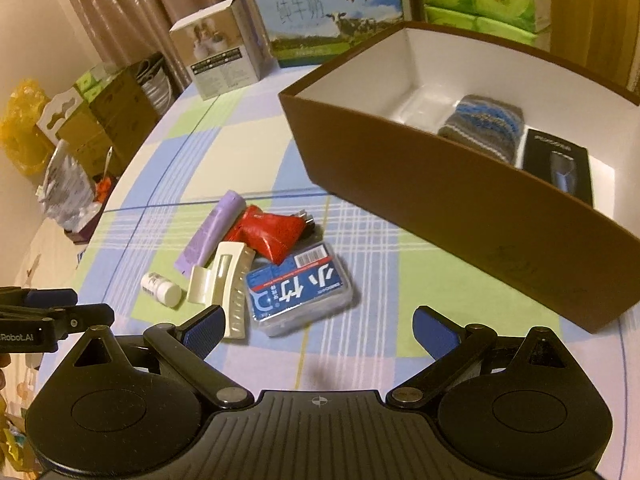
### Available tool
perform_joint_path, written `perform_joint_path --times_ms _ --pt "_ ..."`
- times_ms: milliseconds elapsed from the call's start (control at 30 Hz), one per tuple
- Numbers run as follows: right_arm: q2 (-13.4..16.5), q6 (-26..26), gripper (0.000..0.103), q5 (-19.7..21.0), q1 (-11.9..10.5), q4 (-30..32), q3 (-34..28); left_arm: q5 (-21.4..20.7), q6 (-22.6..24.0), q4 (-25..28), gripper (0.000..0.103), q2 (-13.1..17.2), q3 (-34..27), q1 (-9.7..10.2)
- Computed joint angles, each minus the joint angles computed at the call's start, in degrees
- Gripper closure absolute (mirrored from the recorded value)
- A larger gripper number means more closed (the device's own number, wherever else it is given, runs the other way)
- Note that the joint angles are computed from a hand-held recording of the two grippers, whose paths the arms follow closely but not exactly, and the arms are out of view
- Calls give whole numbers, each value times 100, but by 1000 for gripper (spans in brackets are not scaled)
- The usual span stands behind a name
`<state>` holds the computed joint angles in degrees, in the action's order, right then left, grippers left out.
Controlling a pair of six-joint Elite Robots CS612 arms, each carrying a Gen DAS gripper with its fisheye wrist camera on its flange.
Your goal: Organize objects
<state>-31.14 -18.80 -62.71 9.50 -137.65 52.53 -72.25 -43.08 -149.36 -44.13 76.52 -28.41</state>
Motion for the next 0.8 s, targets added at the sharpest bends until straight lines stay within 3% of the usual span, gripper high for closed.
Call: perform_joint_path --times_ms 433,800 --pt "312 -596 6 85 90 216 -323 -78 -47 118 25 163 -54 88" --pt "637 -1098 7 -341 238 416 -774 -139 -55 201 25 297 -163 156"
